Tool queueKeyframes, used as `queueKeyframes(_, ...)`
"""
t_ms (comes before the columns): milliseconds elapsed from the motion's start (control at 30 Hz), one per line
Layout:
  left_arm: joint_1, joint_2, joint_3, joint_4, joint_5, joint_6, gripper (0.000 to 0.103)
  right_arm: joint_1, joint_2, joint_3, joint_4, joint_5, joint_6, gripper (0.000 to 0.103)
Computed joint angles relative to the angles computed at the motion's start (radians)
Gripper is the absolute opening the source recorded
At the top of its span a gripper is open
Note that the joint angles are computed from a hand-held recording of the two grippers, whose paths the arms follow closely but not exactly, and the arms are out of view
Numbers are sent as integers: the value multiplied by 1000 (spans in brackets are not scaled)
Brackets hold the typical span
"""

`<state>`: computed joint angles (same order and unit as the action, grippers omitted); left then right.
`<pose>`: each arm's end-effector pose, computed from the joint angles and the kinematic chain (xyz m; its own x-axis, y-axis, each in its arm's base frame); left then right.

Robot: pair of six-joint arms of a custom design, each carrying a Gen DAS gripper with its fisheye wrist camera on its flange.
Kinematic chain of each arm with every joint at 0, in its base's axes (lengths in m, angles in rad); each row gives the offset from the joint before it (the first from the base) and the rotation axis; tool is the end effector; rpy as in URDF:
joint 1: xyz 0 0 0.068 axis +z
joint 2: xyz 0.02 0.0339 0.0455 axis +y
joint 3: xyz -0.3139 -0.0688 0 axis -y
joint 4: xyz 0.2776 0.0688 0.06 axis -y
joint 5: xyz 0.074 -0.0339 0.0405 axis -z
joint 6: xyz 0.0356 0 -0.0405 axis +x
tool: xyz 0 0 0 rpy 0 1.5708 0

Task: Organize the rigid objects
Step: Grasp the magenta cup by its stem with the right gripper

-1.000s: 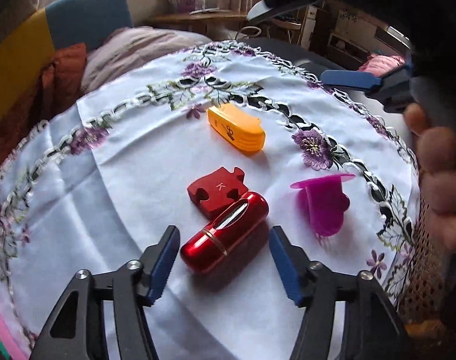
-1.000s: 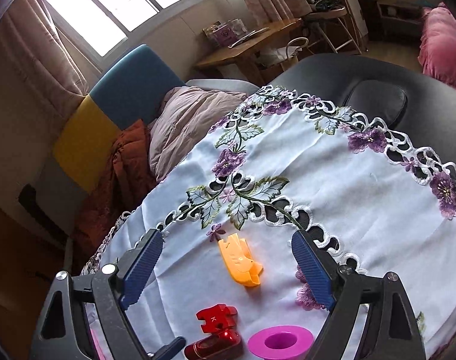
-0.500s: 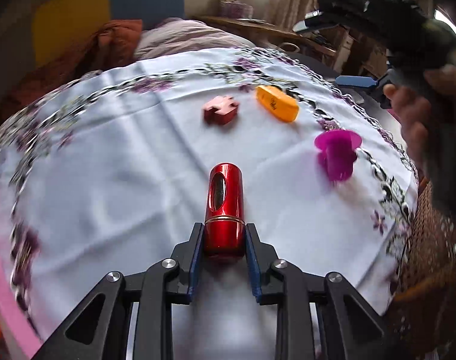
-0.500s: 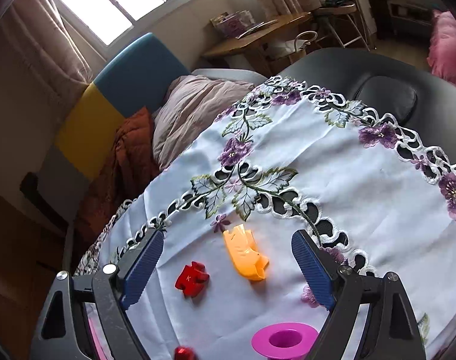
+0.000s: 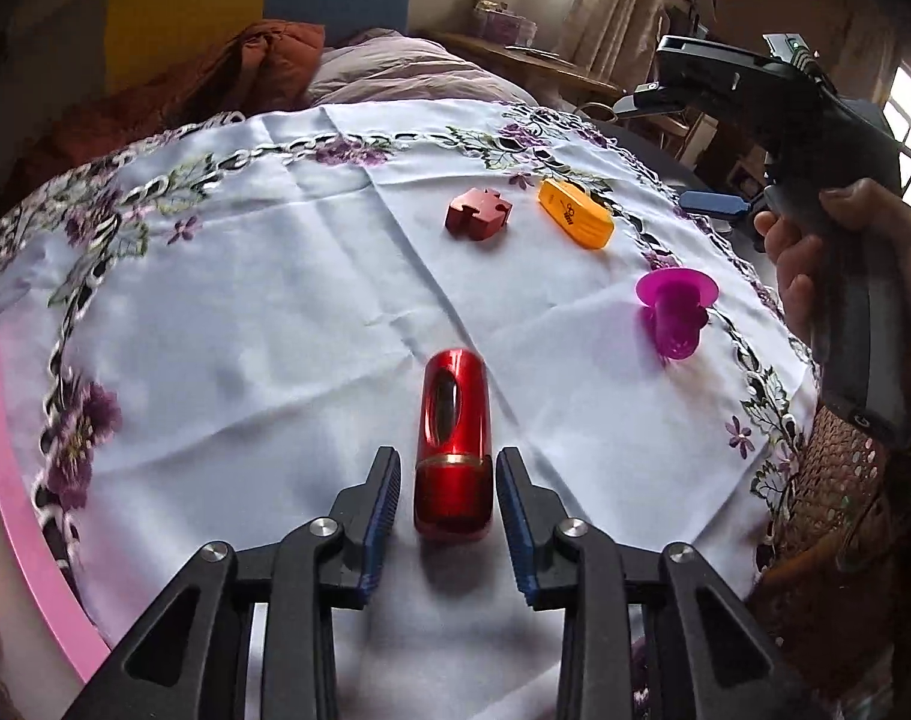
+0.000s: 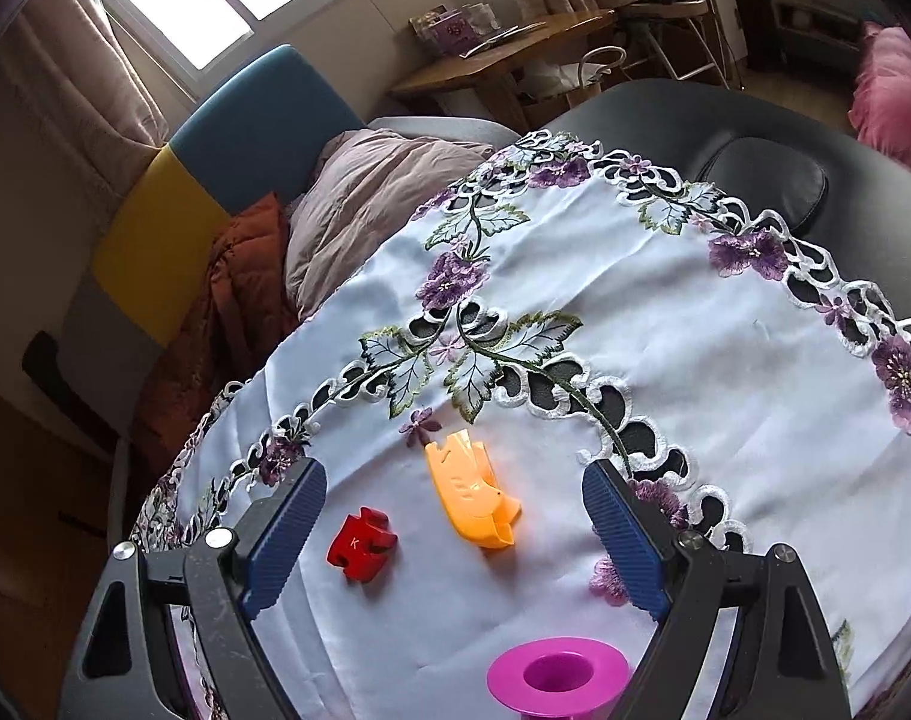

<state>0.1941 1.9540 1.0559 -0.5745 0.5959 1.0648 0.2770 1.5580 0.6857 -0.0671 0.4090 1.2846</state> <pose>0.3644 0.0513 0.1219 -0.5657 0.6266 -0.5361 0.8029 0.5667 -0.1850 0.2957 0.0694 0.1673 -0.2433 0.8459 -0.4746 0.7378 0.4790 0.4756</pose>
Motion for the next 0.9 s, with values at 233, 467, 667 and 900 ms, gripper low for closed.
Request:
queueKeyframes(233,-61,-5,-46,126,-47,-66,25,14,-38,-22,-14,71,50,88)
queueKeyframes(467,-8,-6,-76,158,-1,-33,26,11,-48,-20,-29,86,52,78)
queueKeyframes(667,17,-7,-89,167,22,17,26,-49,-39,-50,78,-174,-88,71)
queueKeyframes(900,30,19,-61,130,59,16,25,-38,-10,96,-294,-373,-337,78)
